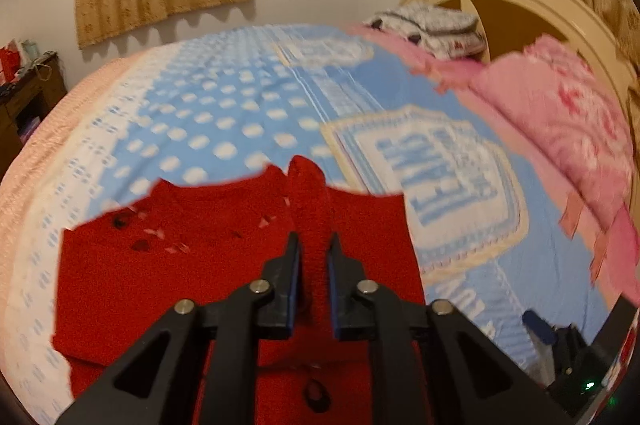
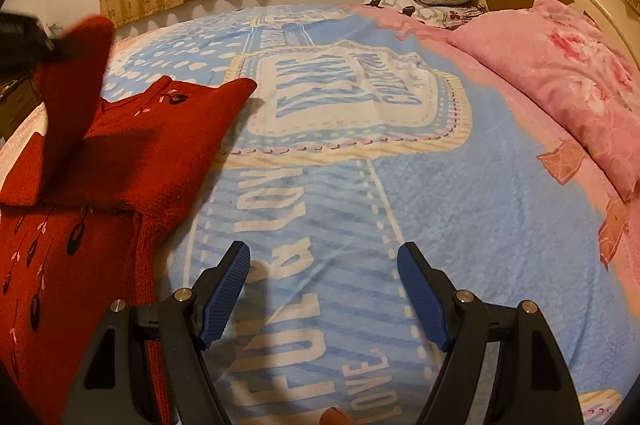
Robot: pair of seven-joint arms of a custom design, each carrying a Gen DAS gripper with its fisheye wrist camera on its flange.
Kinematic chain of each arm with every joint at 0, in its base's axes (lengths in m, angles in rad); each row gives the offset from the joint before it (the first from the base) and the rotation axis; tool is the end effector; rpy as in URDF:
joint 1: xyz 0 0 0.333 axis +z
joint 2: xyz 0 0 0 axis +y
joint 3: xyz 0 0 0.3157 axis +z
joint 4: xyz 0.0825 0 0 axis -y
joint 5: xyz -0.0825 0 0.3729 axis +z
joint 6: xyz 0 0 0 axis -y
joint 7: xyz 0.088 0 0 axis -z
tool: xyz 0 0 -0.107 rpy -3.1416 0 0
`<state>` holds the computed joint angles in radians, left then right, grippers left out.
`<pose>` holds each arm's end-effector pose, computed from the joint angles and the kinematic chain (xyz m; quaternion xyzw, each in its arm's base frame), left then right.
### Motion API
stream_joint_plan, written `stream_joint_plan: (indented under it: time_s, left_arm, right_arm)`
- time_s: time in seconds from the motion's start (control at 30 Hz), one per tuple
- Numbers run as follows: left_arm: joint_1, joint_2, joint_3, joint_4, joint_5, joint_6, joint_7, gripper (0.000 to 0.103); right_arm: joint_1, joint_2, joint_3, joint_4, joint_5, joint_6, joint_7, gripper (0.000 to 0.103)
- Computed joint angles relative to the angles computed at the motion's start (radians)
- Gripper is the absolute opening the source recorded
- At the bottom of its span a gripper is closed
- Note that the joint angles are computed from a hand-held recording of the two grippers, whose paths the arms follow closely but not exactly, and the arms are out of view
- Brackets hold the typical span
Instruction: Fold small clothes
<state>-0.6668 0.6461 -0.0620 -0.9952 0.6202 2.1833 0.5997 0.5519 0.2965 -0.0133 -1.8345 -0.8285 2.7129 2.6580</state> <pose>0.5962 -0.4797 0.5518 -0.6705 0.6412 -0.2725 0.2550 0.5502 0.3602 0.4317 -0.6933 0.6159 -0.2596 0.2693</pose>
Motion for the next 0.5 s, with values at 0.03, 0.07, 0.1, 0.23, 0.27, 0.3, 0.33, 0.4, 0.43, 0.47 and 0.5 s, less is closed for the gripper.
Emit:
stream_joint_plan:
  time_s: [0.03, 0.07, 0.1, 0.23, 0.27, 0.3, 0.33, 0.4, 0.43, 0.47, 0.5]
  left_arm:
    - [-0.002, 0.006, -0.007, 0.005, -0.004, -0.004, 0.017, 0.021]
    - [-0.004, -0.001, -0.012, -0.009, -0.004, 0.007, 0.033, 0.027]
    - [-0.004, -0.022, -0.014, -0.042, 0.003, 0.032, 0.045, 0.036]
    - [-0.021, -0.168, 0.010, -0.260, 0.131, 0.098, -0.024, 0.068]
    - [-0.014, -0.215, 0.009, -0.326, 0.163, 0.102, -0.048, 0.068]
    - [-0.006, -0.252, 0.006, -0.377, 0.187, 0.098, -0.069, 0.068]
    - [0.000, -0.301, 0.009, -0.446, 0.222, 0.076, -0.100, 0.069]
    - [0.016, -0.356, 0.008, -0.526, 0.271, 0.022, -0.148, 0.075]
    - [0.030, -0.402, 0.010, -0.592, 0.292, -0.005, -0.181, 0.076]
    - [0.047, -0.434, 0.008, -0.640, 0.298, -0.026, -0.206, 0.077]
    - [0.062, -0.453, 0.004, -0.669, 0.303, -0.050, -0.223, 0.077]
  right_arm:
    - [0.000, -0.001, -0.002, -0.004, -0.004, 0.006, 0.003, 0.077]
    - [-0.002, -0.003, -0.004, -0.006, -0.008, 0.013, 0.006, 0.077]
    - [-0.003, -0.006, -0.009, -0.012, -0.019, 0.028, 0.015, 0.077]
    - [-0.002, -0.019, -0.031, -0.028, -0.080, 0.079, 0.088, 0.077]
    - [-0.002, -0.022, -0.036, -0.033, -0.100, 0.095, 0.113, 0.077]
    - [-0.002, -0.026, -0.039, -0.037, -0.119, 0.111, 0.134, 0.077]
    - [-0.005, -0.027, -0.039, -0.037, -0.131, 0.125, 0.145, 0.077]
    - [-0.008, -0.031, -0.037, -0.040, -0.152, 0.154, 0.164, 0.076]
    - [-0.019, -0.032, -0.026, -0.042, -0.134, 0.182, 0.147, 0.076]
    - [-0.027, -0.033, -0.018, -0.043, -0.110, 0.201, 0.129, 0.076]
    - [-0.034, -0.031, -0.007, -0.039, -0.077, 0.219, 0.102, 0.076]
